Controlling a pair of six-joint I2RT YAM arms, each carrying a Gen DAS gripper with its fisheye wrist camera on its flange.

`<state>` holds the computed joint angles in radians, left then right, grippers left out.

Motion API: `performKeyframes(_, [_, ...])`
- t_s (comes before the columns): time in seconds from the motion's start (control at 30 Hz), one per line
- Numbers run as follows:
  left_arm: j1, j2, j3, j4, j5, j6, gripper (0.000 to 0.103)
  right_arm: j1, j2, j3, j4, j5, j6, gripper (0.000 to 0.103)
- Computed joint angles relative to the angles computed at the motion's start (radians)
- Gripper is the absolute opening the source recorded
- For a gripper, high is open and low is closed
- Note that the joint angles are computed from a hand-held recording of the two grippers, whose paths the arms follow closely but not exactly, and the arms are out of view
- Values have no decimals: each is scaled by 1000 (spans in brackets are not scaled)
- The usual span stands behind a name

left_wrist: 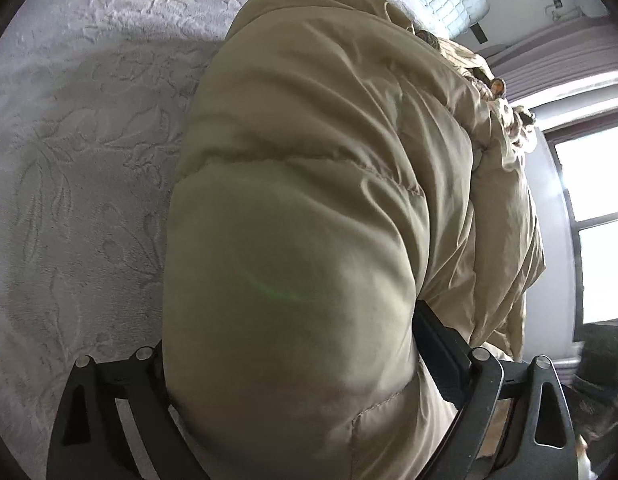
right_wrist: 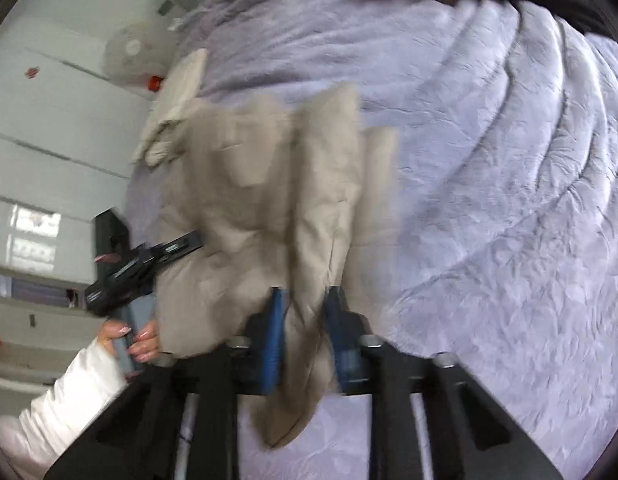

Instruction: Fold large clothes

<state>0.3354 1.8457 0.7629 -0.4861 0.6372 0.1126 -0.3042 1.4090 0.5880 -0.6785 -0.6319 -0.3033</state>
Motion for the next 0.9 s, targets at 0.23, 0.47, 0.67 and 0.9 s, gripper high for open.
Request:
performKeyframes(0.23, [-108, -119, 64, -64, -137, -114, 96, 224, -70, -35, 56, 68, 165, 14])
performKeyframes(0.47, [-141, -294, 164, -93, -211, -53, 96, 272, -91, -72, 89, 108, 171, 14])
performKeyframes(0.67, [-287, -131, 266, 15, -233, -90, 96, 361, 20, -149, 274, 257, 244, 8])
performKeyframes(0.9, [-462, 47, 290, 129, -412, -106, 96, 358, 351, -206, 646, 302, 289, 5])
